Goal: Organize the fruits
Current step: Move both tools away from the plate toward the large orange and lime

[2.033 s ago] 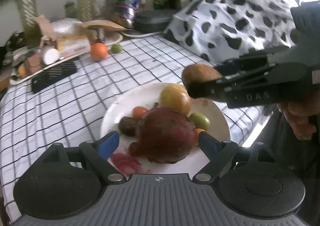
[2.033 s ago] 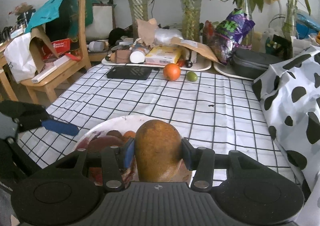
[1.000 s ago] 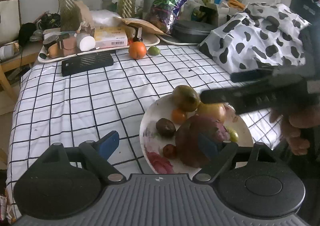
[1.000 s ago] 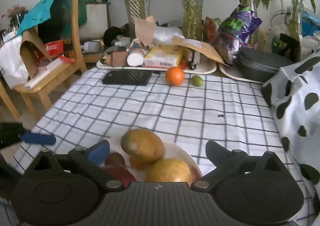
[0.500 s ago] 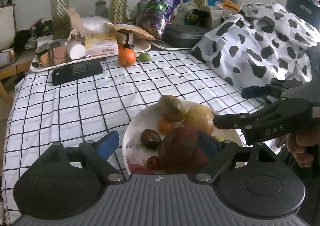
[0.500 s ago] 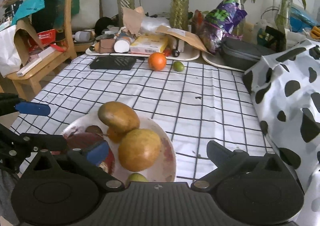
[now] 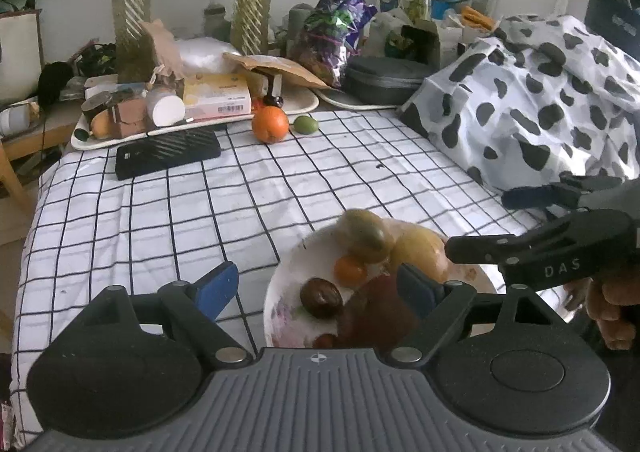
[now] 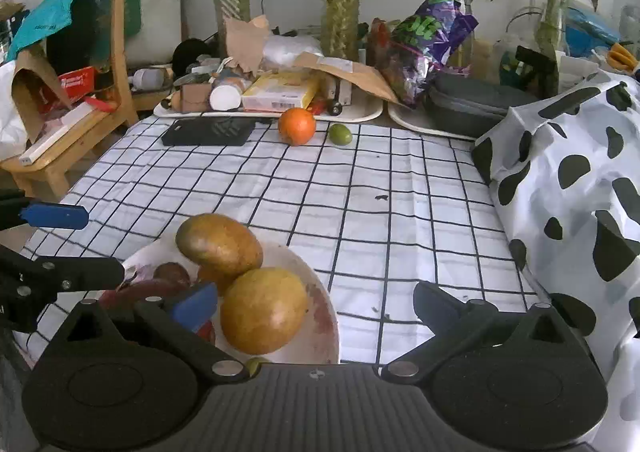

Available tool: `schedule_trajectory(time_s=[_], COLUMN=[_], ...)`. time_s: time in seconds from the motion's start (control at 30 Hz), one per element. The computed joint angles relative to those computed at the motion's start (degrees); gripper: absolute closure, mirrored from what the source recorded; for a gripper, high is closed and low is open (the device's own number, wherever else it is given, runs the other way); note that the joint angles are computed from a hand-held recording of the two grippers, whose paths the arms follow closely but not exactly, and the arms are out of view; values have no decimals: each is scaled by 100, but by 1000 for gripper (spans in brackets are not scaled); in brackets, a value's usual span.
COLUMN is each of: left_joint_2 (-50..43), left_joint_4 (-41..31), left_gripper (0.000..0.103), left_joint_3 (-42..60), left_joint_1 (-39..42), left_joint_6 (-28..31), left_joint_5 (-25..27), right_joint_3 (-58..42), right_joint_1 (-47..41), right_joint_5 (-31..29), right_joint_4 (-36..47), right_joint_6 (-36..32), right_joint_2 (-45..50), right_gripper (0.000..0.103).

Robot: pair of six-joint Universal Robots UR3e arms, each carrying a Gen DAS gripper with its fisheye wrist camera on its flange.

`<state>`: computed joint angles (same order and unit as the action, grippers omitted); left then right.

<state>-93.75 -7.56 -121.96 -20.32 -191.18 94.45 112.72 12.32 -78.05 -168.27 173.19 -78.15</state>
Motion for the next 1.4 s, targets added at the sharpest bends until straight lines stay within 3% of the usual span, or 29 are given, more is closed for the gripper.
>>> schedule_trajectory(time_s=[0.17, 0.6, 1.4], left_joint_2=[-188, -935, -3533], left_joint_4=[-2, 207, 256], left_gripper=[17, 17, 17], left_joint_3=[218, 946, 3747], left_joint_1=[52, 471, 1073], left_joint_6=[177, 771, 1533], left_joint_5=[183, -105, -500], right_joint_3=[-168, -1222, -5365], right_joint_1=[-6, -43, -6], right_joint_5=[-138, -546, -484], right_joint_4=[-145, -127, 1500], right_joint_6=[192, 385, -199], right_joint_2=[199, 1119, 3843], right_gripper=[0, 0, 0])
